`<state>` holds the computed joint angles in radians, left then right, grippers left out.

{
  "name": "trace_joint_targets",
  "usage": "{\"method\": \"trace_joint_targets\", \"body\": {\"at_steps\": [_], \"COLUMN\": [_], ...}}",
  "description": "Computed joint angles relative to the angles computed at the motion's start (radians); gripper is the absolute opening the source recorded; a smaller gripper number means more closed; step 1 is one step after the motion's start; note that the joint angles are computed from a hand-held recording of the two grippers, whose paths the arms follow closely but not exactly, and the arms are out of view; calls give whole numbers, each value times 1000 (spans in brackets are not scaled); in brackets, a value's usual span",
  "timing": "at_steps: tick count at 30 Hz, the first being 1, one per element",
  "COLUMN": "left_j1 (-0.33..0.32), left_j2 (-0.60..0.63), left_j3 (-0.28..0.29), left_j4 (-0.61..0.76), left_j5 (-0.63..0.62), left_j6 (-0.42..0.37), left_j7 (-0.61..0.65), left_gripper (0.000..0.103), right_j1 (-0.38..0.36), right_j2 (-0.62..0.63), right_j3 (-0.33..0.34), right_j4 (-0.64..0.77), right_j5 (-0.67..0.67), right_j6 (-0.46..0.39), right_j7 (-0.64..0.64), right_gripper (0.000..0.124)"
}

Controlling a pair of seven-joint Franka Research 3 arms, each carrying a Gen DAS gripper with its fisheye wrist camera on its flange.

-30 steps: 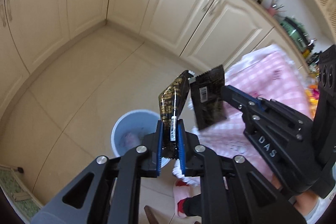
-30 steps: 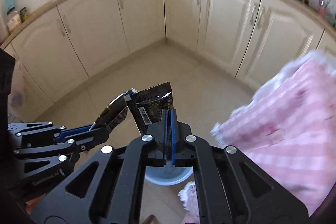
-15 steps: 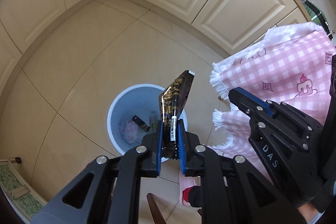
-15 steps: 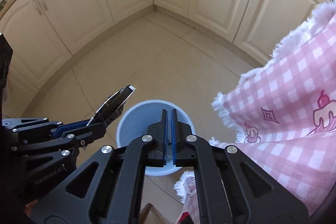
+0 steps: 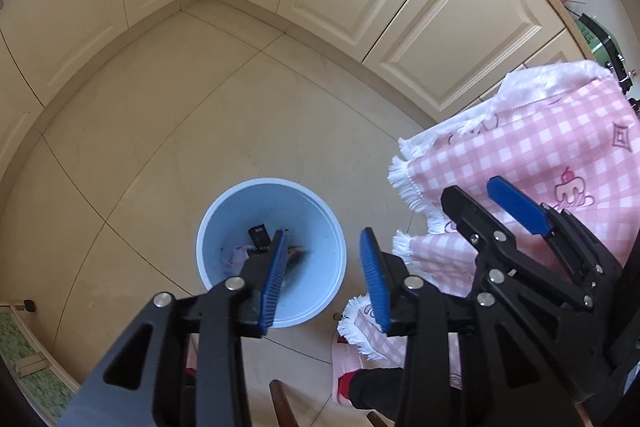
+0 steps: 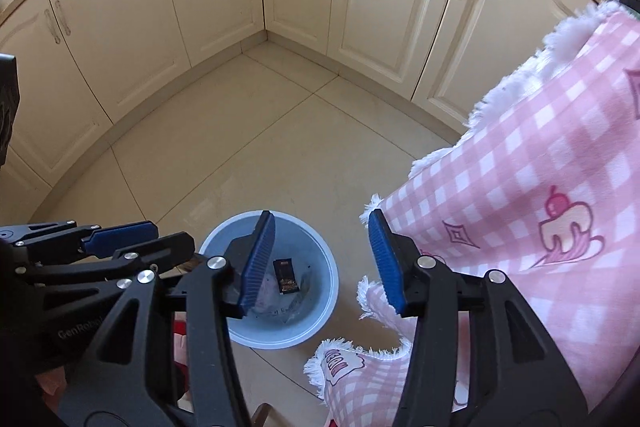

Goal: Collect trash
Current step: 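Move both tools back over the table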

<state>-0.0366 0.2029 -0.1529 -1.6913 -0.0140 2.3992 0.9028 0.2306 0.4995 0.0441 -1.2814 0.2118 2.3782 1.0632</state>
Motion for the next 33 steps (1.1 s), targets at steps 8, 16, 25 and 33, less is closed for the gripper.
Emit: {"method": "trace_joint_targets", "body": {"at_steps": [8,16,25,33], "left_j1": [-19,-52,-114,-223], "left_j2": [-102,-267,-298,-114], "left_j3": [3,-9,-73,-107], "left_j4": [-55,-93,37,268], "left_j5": [44,234,403,340], "left_j6": [21,7,1,-32], "left_j7": [-60,-183,-215,-81], "left_gripper": [37,37,45,45], "right_j1": [-28,-56,-101,-226], "right_j2": [-96,-292,-541,-566], "right_j3": [20,33,-44,-128], "right_j4": [-69,-215,-378,-448], "right_j5": [65,209,405,170], "right_j6": [13,56,160,236], "right_j7": [-55,-157,-270,18], "right_gripper": [51,53,63,72]}}
